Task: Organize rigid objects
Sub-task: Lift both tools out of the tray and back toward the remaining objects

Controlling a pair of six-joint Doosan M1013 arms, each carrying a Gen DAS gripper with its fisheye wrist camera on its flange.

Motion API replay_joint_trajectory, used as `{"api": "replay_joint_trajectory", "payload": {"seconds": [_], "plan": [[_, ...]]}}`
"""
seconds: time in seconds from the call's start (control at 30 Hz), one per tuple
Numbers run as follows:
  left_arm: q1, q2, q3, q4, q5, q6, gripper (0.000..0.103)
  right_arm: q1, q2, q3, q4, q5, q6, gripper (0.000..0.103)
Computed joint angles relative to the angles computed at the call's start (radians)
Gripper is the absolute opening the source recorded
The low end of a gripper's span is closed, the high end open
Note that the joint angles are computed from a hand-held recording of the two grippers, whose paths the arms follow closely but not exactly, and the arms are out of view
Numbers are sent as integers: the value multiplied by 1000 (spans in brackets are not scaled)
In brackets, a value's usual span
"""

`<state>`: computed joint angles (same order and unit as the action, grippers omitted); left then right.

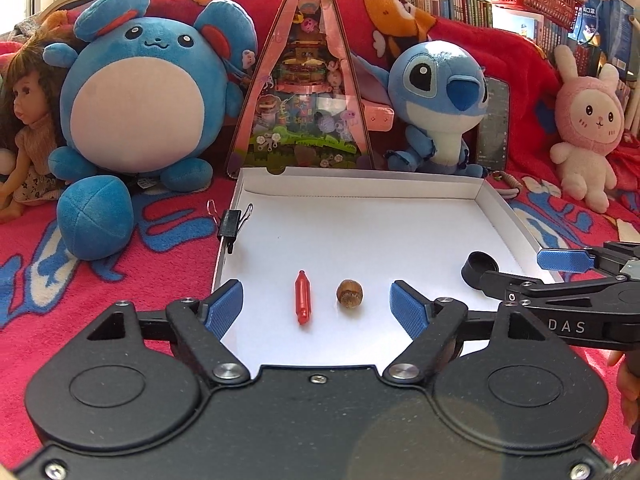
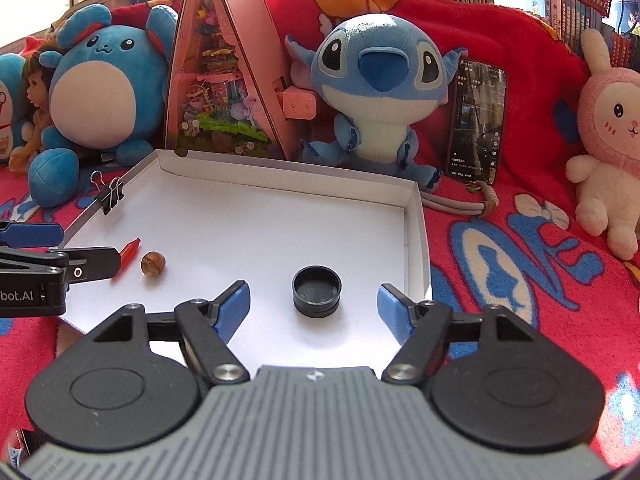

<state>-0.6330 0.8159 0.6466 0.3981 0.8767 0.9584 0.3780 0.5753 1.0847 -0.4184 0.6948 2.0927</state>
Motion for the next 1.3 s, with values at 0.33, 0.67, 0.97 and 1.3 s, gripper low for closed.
{"api": "replay_joint_trajectory", "payload": {"seconds": [0.33, 0.67, 0.97, 1.3], "plan": [[-26, -95, 154, 27, -104, 0, 85, 11, -71, 111, -63, -87, 46, 88], [-52, -173, 292, 34, -193, 12, 87, 21, -145, 229, -68, -190, 57, 92], [-66, -235, 418, 35, -280, -24, 89, 26, -195, 317, -49, -256, 65, 97], [-82, -274, 505, 54, -325, -38, 92, 40, -235, 395, -106, -300, 135, 103]]}}
